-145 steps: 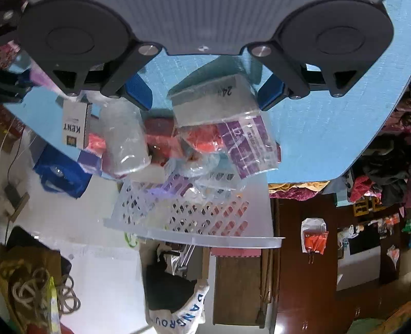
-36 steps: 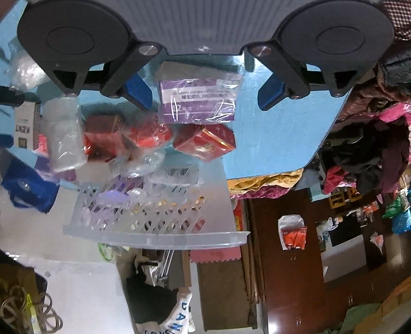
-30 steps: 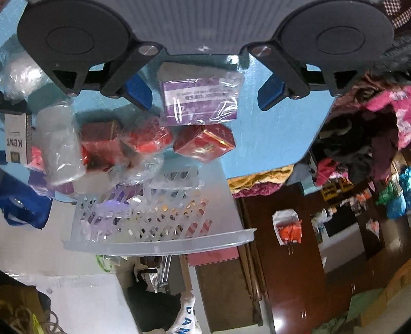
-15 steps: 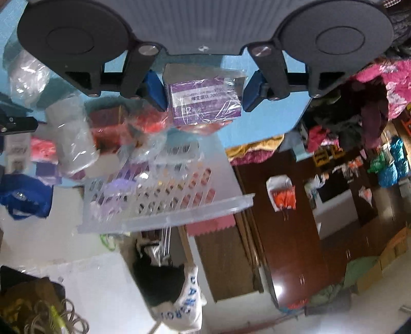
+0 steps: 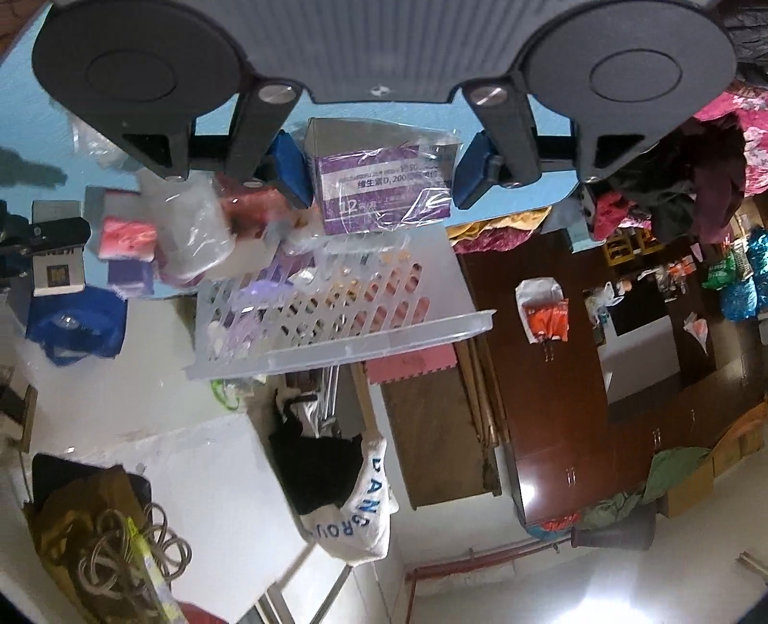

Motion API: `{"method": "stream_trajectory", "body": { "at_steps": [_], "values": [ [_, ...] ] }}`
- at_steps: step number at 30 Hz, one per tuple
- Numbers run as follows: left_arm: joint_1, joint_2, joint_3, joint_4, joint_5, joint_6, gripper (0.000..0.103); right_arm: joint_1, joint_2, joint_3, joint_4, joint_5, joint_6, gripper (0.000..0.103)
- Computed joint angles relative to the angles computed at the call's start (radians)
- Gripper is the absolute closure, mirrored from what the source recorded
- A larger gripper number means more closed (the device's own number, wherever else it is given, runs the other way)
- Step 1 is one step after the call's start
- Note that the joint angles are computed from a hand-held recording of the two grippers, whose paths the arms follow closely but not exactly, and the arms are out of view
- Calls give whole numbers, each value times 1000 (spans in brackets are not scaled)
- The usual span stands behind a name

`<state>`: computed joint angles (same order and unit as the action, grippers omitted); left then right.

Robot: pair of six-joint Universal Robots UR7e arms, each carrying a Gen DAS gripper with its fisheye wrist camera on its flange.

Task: Organize objects
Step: 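Grasp the KENT pack with the right gripper while the left grasps a purple wrapped box, lift toward basket, then open both grippers over the basket to drop the KENT pack and purple box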

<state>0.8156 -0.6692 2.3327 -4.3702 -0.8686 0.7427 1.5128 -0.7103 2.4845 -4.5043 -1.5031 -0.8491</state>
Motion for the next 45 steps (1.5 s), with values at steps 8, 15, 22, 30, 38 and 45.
{"method": "stream_trajectory", "body": {
  "at_steps": [8, 15, 22, 30, 38, 45],
  "values": [
    [1, -40, 32, 17, -85, -84, 36, 9, -57, 21, 32, 68, -3, 86],
    [-21, -119, -14, 134, -122, -117, 36, 74, -148, -27, 142, 67, -17, 86],
    [14, -171, -250, 491, -117, -268, 36, 214, -217, -266, 451, -34, -13, 85],
    [98, -88, -528, 836, -53, -427, 36, 224, -142, -533, 740, -156, -47, 84],
    [101, -85, -510, 752, -45, -345, 0, 165, -162, -419, 507, -50, 27, 0],
    [48, -165, -330, 629, -78, -334, 0, 144, -267, -211, 434, -101, 28, 0]
  ]
}}
